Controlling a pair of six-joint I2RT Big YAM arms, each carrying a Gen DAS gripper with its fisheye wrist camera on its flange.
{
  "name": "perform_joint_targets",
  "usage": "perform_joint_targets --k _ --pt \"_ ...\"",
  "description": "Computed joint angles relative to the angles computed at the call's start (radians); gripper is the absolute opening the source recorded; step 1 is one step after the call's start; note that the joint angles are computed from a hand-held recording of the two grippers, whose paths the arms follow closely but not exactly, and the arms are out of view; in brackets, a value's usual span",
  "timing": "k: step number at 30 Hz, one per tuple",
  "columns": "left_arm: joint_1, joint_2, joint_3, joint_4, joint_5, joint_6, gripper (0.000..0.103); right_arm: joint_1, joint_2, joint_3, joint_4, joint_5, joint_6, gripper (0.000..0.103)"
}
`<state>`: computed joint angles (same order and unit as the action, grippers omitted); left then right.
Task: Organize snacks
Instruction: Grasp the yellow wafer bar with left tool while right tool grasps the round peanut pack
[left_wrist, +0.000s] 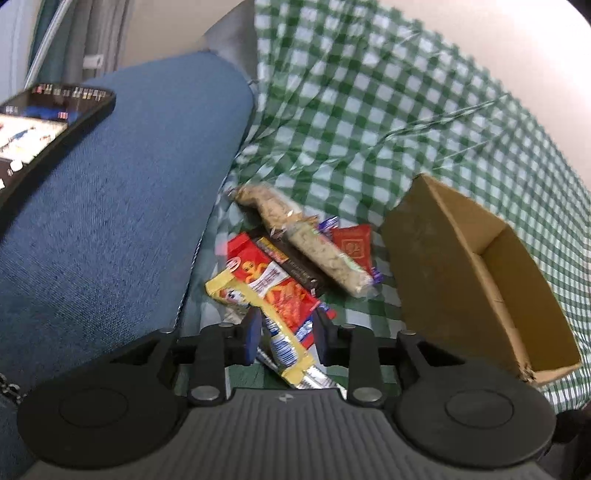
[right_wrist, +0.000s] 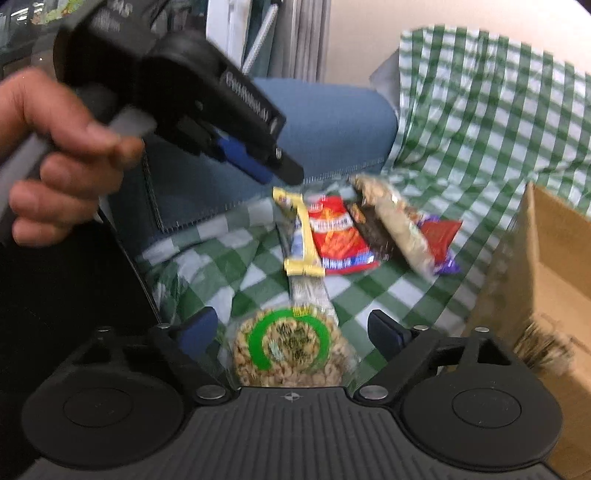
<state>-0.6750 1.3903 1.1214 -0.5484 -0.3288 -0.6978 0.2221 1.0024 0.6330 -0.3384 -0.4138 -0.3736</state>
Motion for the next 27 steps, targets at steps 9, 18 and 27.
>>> perform_joint_targets --k 9,18,27 --pt "0.029 0.116 0.132 -0.177 0.042 -0.046 0.049 0.032 0.129 0.041 -0.003 0.037 -0.067 0.096" --pt "0.024 0.221 0.233 -0.268 -0.026 -0.031 0.053 0.039 0.158 0.062 -0.06 0.082 -0.105 0.092" --pt "0.038 0.195 0.202 -0.238 0.016 -0.032 0.009 0.023 0.117 0.048 -0.035 0.074 -0.095 0.088"
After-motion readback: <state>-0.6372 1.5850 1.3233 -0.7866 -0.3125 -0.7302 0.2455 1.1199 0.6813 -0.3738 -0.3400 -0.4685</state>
